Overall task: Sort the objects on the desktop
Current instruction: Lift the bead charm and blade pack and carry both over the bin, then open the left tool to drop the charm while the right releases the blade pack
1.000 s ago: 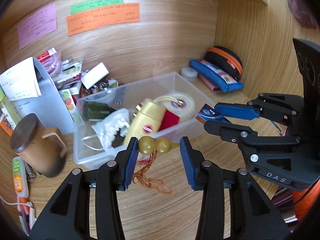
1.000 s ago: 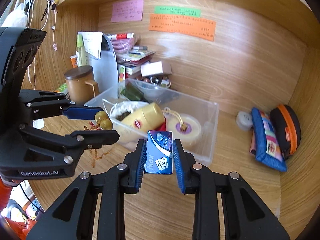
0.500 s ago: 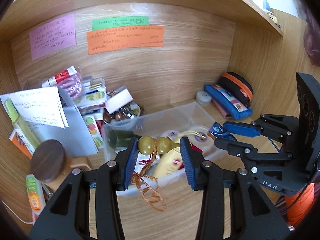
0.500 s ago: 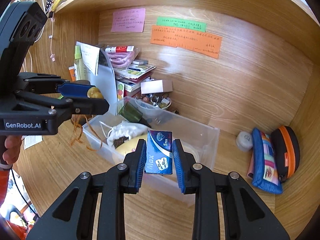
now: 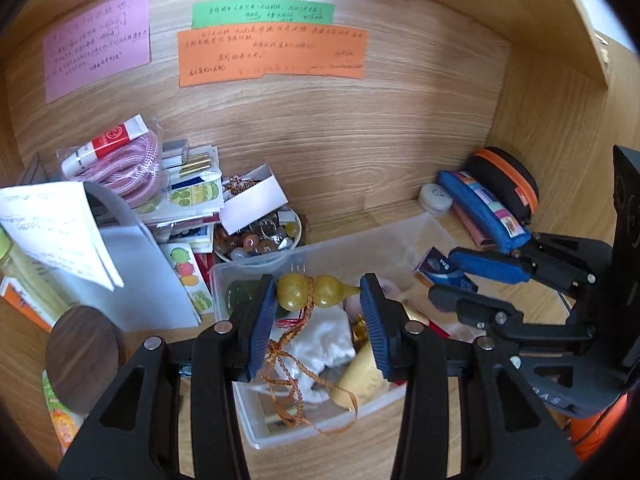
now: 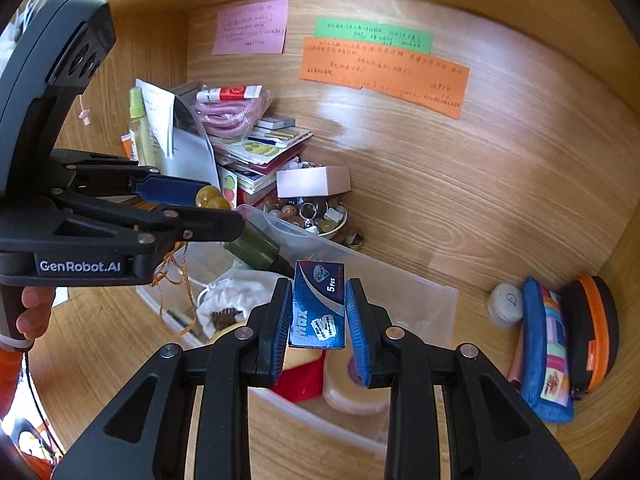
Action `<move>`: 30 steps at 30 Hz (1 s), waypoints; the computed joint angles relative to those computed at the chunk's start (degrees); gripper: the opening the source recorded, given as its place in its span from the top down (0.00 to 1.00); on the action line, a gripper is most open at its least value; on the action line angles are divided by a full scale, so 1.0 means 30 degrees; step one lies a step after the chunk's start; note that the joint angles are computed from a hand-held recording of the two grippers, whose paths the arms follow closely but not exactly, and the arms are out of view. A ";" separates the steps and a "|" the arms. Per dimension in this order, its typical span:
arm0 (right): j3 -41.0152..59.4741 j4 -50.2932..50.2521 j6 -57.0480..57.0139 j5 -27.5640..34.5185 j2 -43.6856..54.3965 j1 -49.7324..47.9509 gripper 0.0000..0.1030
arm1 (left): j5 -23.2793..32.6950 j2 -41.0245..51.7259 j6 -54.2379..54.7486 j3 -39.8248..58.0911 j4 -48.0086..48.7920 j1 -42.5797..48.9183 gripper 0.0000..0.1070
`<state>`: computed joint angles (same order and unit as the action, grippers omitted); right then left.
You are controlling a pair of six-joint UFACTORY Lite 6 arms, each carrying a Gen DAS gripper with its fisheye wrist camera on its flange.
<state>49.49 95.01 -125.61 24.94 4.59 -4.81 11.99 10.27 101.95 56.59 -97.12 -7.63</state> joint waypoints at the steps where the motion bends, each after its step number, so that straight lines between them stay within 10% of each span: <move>1: 0.0457 -0.0116 0.0162 -0.0136 0.0486 0.0137 0.76 | 0.0020 0.0621 -0.0389 0.0584 0.0353 0.0066 0.61; 24: 0.6361 -0.3363 0.2960 -0.3704 0.7352 0.3084 0.76 | -0.0469 0.7219 -0.1532 0.5227 0.1965 0.0074 0.60; 30: 0.5879 0.0894 -0.1829 -0.4411 0.7359 0.3401 0.76 | -0.0828 0.7630 -0.3252 0.5682 0.3614 0.0074 0.51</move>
